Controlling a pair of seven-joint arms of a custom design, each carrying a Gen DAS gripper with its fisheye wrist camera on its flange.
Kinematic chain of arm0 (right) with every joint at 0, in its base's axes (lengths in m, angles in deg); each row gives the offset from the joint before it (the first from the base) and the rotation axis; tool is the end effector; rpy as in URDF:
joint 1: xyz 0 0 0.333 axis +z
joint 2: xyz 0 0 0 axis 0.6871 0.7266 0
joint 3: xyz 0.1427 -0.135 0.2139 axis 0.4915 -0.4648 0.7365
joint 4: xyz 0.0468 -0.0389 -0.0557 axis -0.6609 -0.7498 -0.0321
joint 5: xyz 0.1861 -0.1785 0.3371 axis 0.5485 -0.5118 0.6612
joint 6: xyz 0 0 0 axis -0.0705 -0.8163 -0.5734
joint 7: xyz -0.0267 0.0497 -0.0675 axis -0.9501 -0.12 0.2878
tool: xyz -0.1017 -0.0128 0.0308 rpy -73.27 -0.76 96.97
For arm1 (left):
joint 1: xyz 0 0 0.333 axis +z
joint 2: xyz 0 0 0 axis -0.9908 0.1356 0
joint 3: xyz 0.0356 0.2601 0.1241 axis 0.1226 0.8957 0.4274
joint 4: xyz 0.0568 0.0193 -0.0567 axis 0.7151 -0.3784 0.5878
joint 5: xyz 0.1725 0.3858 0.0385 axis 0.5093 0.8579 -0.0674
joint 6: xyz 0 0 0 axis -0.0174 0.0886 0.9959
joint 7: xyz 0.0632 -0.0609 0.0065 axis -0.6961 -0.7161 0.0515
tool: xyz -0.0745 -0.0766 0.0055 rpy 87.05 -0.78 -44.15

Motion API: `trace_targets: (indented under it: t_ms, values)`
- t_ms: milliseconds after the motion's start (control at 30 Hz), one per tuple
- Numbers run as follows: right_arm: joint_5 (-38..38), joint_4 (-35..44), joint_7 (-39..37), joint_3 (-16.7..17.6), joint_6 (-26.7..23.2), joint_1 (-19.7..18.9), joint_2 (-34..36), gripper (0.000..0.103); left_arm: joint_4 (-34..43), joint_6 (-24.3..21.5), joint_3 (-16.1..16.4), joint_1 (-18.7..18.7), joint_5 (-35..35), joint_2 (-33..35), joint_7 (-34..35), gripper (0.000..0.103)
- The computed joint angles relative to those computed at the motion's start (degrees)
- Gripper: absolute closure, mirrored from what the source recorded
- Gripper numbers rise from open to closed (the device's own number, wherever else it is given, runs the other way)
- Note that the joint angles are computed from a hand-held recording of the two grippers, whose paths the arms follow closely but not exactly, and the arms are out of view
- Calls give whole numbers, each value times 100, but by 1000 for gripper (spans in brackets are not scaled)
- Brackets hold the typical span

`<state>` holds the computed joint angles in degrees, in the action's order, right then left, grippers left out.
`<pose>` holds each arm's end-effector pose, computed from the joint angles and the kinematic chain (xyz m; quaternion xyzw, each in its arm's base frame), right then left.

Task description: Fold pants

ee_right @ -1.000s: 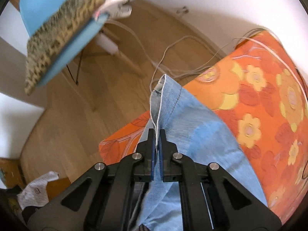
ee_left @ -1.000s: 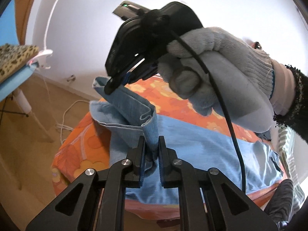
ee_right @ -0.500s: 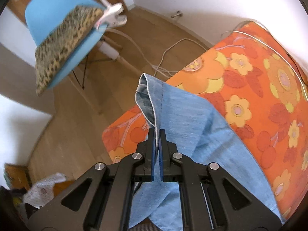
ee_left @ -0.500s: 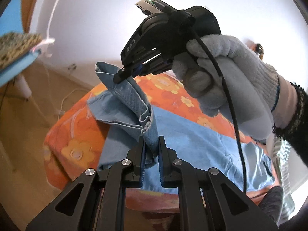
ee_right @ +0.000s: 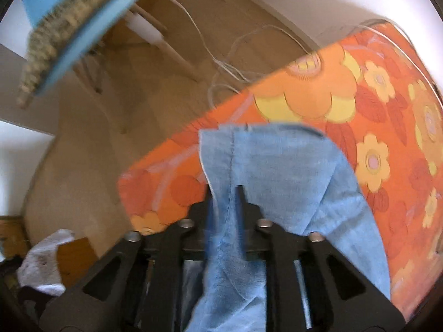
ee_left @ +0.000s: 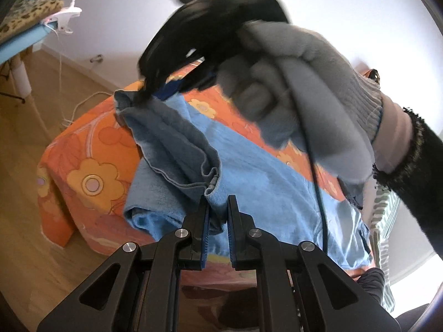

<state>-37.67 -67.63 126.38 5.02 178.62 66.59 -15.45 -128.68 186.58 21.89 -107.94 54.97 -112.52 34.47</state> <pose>0.6237 0.3682 0.4599 -0.9192 0.3759 0.0687 0.0954 0.2861 -0.2657 0.4684 -0.7067 0.5353 -0.4580 0.0651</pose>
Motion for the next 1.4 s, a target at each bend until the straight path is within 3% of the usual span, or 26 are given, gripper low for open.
trace_targets:
  t_ms: [133,233,433,700,767,800,867,967,1233,1400]
  values:
    - [220,180,-492,28,496,-180,37,66,-193,-52,85,-39,-72,-219,-79,93]
    - [105,419,-1121,57,508,-191,244,57,-394,-88,177,-114,-207,-410,-220,93]
    - [-457,1360,-1717,-40,146,118,1137,56,-427,-130,273,-161,-261,-354,-257,93]
    - [-271,2275,-2247,-2,-504,110,1798,58,-322,-199,144,9,-172,-279,-283,93]
    - [-174,2105,-2439,12,-580,29,1692,67,-300,-280,135,10,-157,-264,-292,93]
    - [-168,1775,-2541,2,-355,15,1497,80,-288,-324,120,15,-149,-262,-303,93]
    - [-149,1353,-2598,-24,-143,-32,1223,95,-234,-451,88,39,-121,-250,-322,93]
    - [3,612,-2828,36,281,-172,672,97,-135,-616,16,73,-66,-236,-366,93]
    - [758,-350,-3028,32,980,-639,-326,97,163,-853,-113,90,88,-178,-426,93]
    - [1340,-1067,-2996,-28,1374,-934,-1016,98,658,-887,-405,236,384,66,-391,93]
